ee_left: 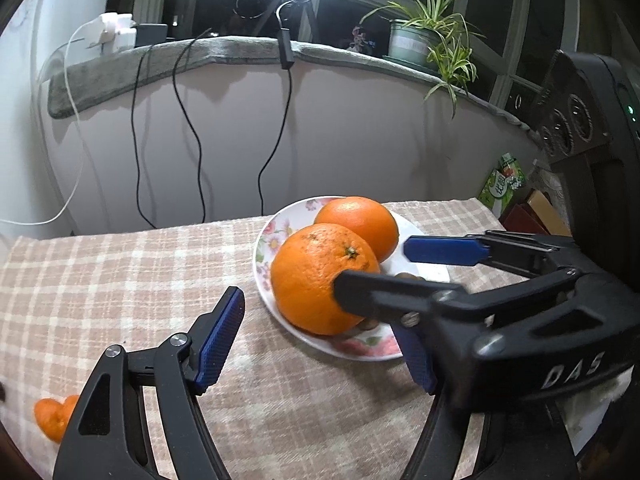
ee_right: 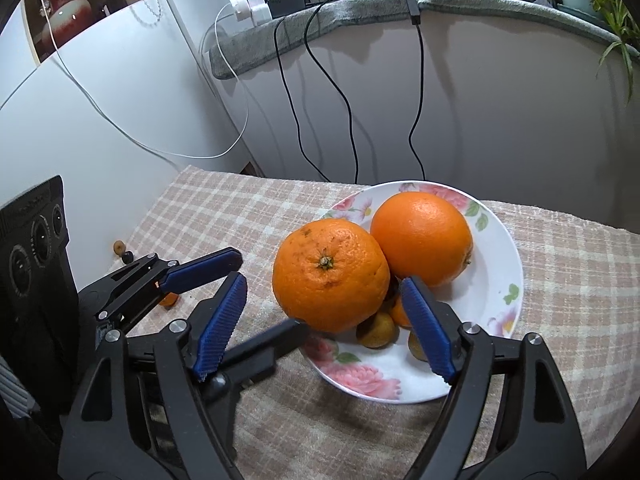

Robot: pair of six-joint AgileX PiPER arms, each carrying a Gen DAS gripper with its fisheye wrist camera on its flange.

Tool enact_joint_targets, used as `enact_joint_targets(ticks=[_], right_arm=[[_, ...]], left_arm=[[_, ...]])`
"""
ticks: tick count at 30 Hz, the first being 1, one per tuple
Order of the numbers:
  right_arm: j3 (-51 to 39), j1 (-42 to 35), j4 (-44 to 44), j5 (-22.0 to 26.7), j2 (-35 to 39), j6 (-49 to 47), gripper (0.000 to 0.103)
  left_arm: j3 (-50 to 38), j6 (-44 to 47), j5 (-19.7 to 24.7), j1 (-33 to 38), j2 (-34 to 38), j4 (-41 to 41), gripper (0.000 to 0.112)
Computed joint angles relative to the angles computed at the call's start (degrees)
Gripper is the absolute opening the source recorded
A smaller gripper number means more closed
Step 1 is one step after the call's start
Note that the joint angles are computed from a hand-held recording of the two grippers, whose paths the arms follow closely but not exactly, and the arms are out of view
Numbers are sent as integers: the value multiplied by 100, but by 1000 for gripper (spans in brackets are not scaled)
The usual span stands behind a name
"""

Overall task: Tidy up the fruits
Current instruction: 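Lower the large orange onto the plate and open both tools, then move the left tool to one mandarin while the right tool approaches the other mandarin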

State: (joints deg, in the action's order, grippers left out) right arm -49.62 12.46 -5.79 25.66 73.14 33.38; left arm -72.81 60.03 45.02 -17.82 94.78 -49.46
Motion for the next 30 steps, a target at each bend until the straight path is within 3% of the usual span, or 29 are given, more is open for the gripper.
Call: enact_joint_targets(ticks=[11, 20, 30], right_arm=[[263, 335, -1043, 130, -482, 1179, 82], [323, 1115, -2847, 488, -615, 3064, 82], [179, 1690, -3453, 628, -339, 3672, 82]], left_arm=[[309, 214, 129, 385, -320, -146, 73], [594, 532, 295, 855, -633, -337, 73], [693, 822, 434, 1516, -694, -439, 73]])
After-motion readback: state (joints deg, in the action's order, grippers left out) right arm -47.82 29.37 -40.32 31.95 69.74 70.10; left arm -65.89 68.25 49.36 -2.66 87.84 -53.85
